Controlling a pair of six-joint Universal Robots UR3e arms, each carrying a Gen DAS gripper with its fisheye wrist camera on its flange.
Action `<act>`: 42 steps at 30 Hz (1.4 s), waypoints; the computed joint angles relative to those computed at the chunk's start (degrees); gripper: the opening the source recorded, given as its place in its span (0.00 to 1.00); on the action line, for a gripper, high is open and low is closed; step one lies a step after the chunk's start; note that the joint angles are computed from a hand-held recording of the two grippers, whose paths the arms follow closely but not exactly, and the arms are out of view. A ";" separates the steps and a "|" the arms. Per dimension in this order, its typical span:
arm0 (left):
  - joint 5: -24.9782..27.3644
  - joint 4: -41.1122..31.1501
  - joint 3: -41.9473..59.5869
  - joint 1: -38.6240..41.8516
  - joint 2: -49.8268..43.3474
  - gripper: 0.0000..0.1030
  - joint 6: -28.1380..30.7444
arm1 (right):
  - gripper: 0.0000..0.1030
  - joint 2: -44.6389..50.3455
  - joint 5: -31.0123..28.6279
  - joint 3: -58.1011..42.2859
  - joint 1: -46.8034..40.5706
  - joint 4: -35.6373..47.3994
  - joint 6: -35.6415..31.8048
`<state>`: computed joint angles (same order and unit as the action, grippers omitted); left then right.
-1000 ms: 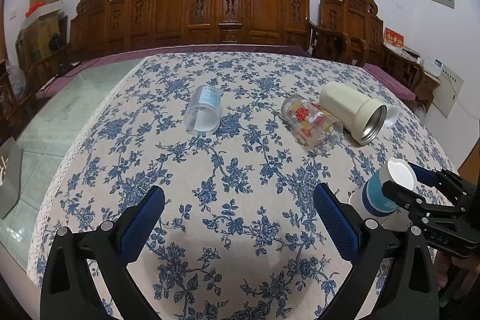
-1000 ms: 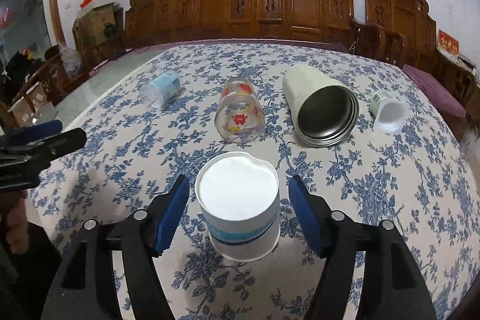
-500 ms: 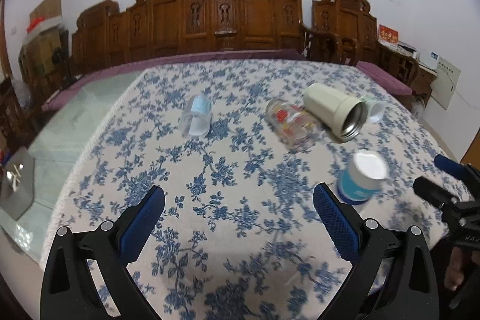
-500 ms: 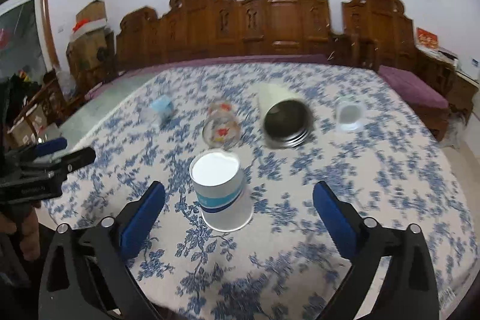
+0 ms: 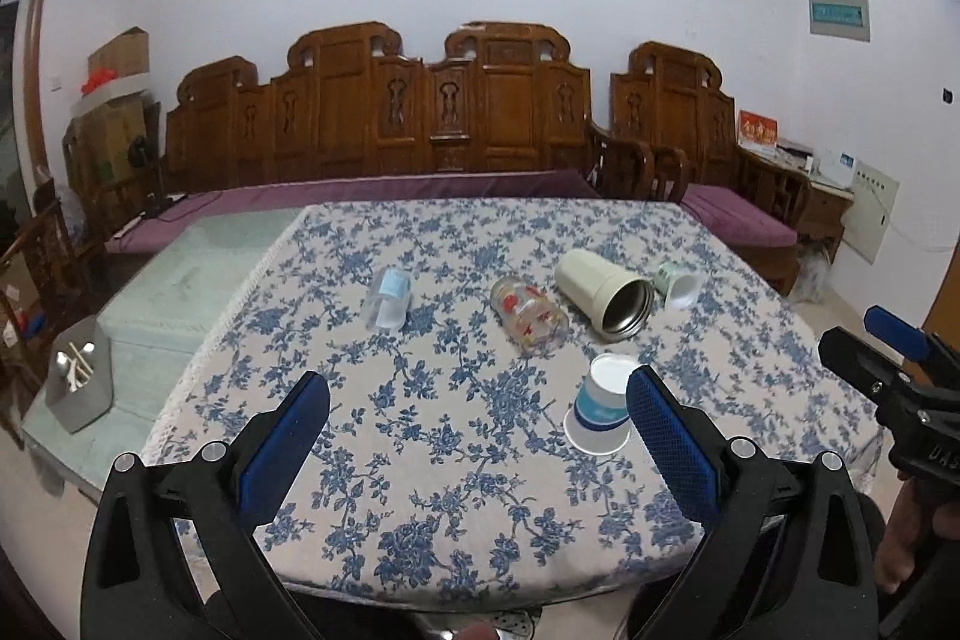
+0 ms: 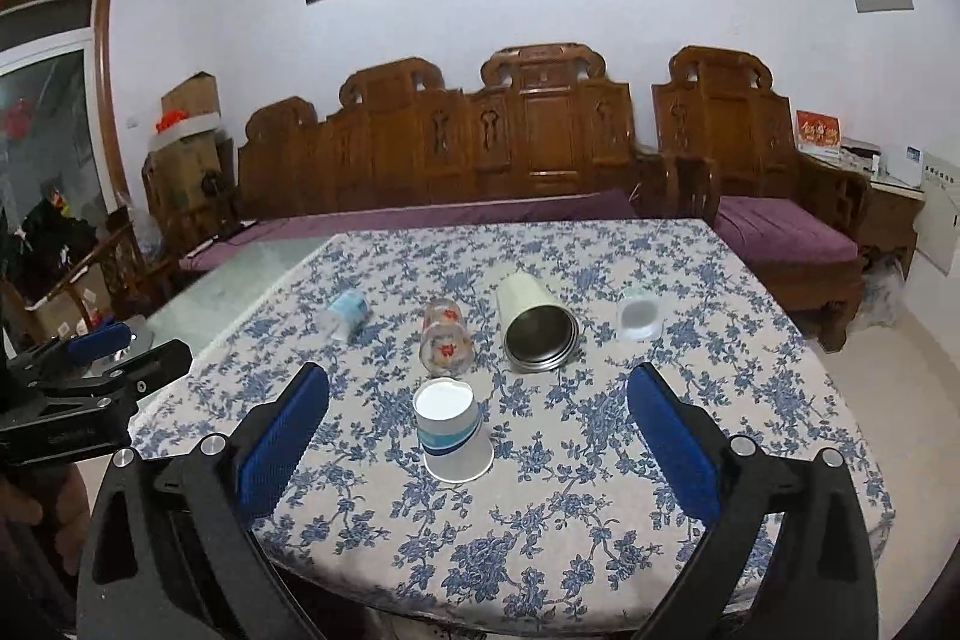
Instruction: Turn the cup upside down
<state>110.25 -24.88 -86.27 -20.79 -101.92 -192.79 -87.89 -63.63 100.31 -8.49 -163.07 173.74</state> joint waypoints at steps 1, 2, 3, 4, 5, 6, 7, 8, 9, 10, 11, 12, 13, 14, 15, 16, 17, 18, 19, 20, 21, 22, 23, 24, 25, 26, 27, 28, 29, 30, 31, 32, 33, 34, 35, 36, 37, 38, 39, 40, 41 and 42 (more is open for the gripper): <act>0.63 -0.10 0.04 -0.51 0.29 0.92 0.06 | 0.97 -0.98 0.03 0.60 -0.15 -0.06 -0.11; 1.10 -0.27 0.07 -0.84 0.46 0.92 0.10 | 0.97 -1.55 0.11 1.00 -0.30 -0.10 -0.20; 1.54 -0.44 0.09 -1.14 0.66 0.92 0.08 | 0.97 -2.17 0.18 1.43 -0.41 -0.13 -0.25; 1.63 -0.58 -0.02 -1.29 0.92 0.92 -0.05 | 0.97 -2.70 0.17 1.74 -0.54 -0.06 -0.33; 1.72 -0.71 -0.09 -1.49 1.11 0.92 -0.21 | 0.97 -3.03 -0.11 1.87 -0.40 0.04 -0.29; 1.77 -0.82 -0.15 -1.57 1.27 0.92 -0.28 | 0.97 -3.39 0.05 2.10 -0.59 0.11 -0.34; 1.97 -0.83 -0.36 -1.70 1.44 0.92 -0.39 | 0.97 -3.48 0.06 2.17 -0.63 0.10 -0.24; 1.99 -0.58 -0.77 -1.69 1.66 0.92 -0.37 | 0.97 -3.52 0.09 2.21 -0.72 0.12 -0.24; 2.00 -0.48 -0.91 -1.69 1.75 0.92 -0.38 | 0.97 -3.52 -0.32 2.21 -0.61 0.15 -0.32; 2.03 -0.50 -0.93 -1.71 1.80 0.92 -0.42 | 0.97 -3.47 -0.65 2.27 -0.43 0.06 -0.30; 2.07 -0.45 -1.05 -1.71 1.91 0.92 -0.53 | 0.97 -3.44 -0.77 2.33 -0.38 -0.08 -0.20; 1.97 -0.29 -1.38 -1.61 2.12 0.92 -0.58 | 0.97 -3.47 -0.74 2.44 -0.49 -0.22 -0.11; 1.92 -0.22 -1.64 -1.62 2.39 0.92 -0.66 | 0.97 -3.43 -0.91 2.51 -0.35 -0.32 -0.08; 1.86 -0.16 -1.79 -1.52 2.49 0.92 -0.76 | 0.97 -3.41 -0.98 2.52 -0.32 -0.32 -0.14; 1.84 -0.14 -1.91 -1.46 2.57 0.92 -0.85 | 0.97 -3.39 -1.00 2.54 -0.33 -0.39 -0.12; 1.76 -0.11 -2.01 -1.37 2.67 0.92 -0.89 | 0.97 -3.30 -0.95 2.46 -0.32 -0.40 -0.11; 1.70 -0.07 -2.04 -1.34 2.69 0.92 -0.81 | 0.97 -3.36 -0.81 2.57 -0.45 -0.43 -0.13; 1.89 -0.05 -2.00 -1.40 2.63 0.92 -0.80 | 0.97 -3.36 -0.81 2.57 -0.45 -0.43 -0.13; 2.06 0.01 -2.02 -1.41 2.61 0.92 -0.80 | 0.97 -3.36 -0.74 2.59 -0.49 -0.36 -0.15; 2.04 0.01 -2.07 -1.37 2.66 0.92 -0.77 | 0.97 -3.45 -0.62 2.72 -0.57 -0.39 -0.17; 1.81 0.07 -2.17 -1.30 2.76 0.92 -0.72 | 0.97 -3.37 -0.84 2.61 -0.41 -0.40 -0.12; 1.57 0.26 -2.40 -1.17 2.93 0.92 -0.65 | 0.97 -3.37 -0.84 2.61 -0.41 -0.40 -0.12; 1.72 0.32 -2.47 -1.28 2.96 0.92 -0.77 | 0.97 -3.38 -0.82 2.64 -0.43 -0.37 -0.21; 1.78 0.43 -2.58 -1.29 3.02 0.92 -0.81 | 0.97 -3.31 -0.92 2.51 -0.31 -0.35 -0.11; 1.85 0.52 -2.61 -1.34 3.03 0.92 -0.82 | 0.97 -3.27 -0.95 2.47 -0.28 -0.35 -0.10; 1.90 0.67 -2.68 -1.36 3.07 0.92 -0.78 | 0.97 -3.27 -0.95 2.47 -0.28 -0.35 -0.10; 1.73 0.97 -2.91 -1.32 3.17 0.92 -0.72 | 0.97 -3.28 -0.95 2.49 -0.27 -0.36 -0.10; 1.55 1.19 -3.08 -1.26 3.24 0.92 -0.64 | 0.97 -3.29 -0.93 2.53 -0.29 -0.41 -0.10; 1.47 1.36 -3.20 -1.24 3.31 0.92 -0.57 | 0.97 -3.28 -0.99 2.50 -0.25 -0.40 -0.09; 1.53 1.44 -3.18 -1.33 3.23 0.92 -0.61 | 0.97 -3.27 -0.97 2.56 -0.26 -0.47 -0.15; 1.57 1.38 -3.11 -1.39 3.15 0.92 -0.71 | 0.97 -3.26 -0.96 2.56 -0.28 -0.49 -0.18; 1.49 1.29 -3.11 -1.36 3.18 0.92 -0.78 | 0.97 -3.27 -0.95 2.55 -0.28 -0.50 -0.13; 1.57 1.32 -3.15 -1.43 3.19 0.92 -0.81 | 0.97 -3.23 -0.96 2.57 -0.29 -0.56 -0.10; 1.69 1.40 -3.13 -1.46 3.14 0.92 -0.73 | 0.97 -3.26 -1.08 2.49 -0.12 -0.50 0.02; 1.87 1.51 -3.14 -1.52 3.11 0.92 -0.73 | 0.97 -3.23 -1.05 2.46 -0.11 -0.42 -0.01; 1.80 1.49 -3.11 -1.52 3.09 0.92 -0.82 | 0.97 -3.25 -1.05 2.44 -0.09 -0.33 -0.12; 1.79 1.46 -2.96 -1.61 2.95 0.92 -1.01 | 0.97 -3.35 -1.03 2.51 -0.16 -0.38 -0.18; 1.67 1.48 -2.94 -1.56 2.94 0.92 -1.20 | 0.97 -3.44 -1.11 2.46 -0.02 -0.30 -0.08; 1.52 1.56 -2.91 -1.48 2.92 0.92 -1.29 | 0.97 -3.37 -1.15 2.37 0.04 -0.24 0.01; 1.42 1.59 -2.98 -1.42 2.99 0.92 -1.31 | 0.97 -3.37 -1.15 2.37 0.04 -0.24 0.01; 1.42 1.63 -3.03 -1.42 3.04 0.92 -1.32 | 0.97 -3.38 -1.21 2.29 0.17 -0.15 0.09; 1.45 1.72 -3.17 -1.40 3.15 0.92 -1.27 | 0.97 -3.35 -1.23 2.32 0.20 -0.26 0.14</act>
<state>111.70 -23.16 -89.43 -22.19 -98.76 -194.06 -91.24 -64.86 102.63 -8.28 -163.34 173.87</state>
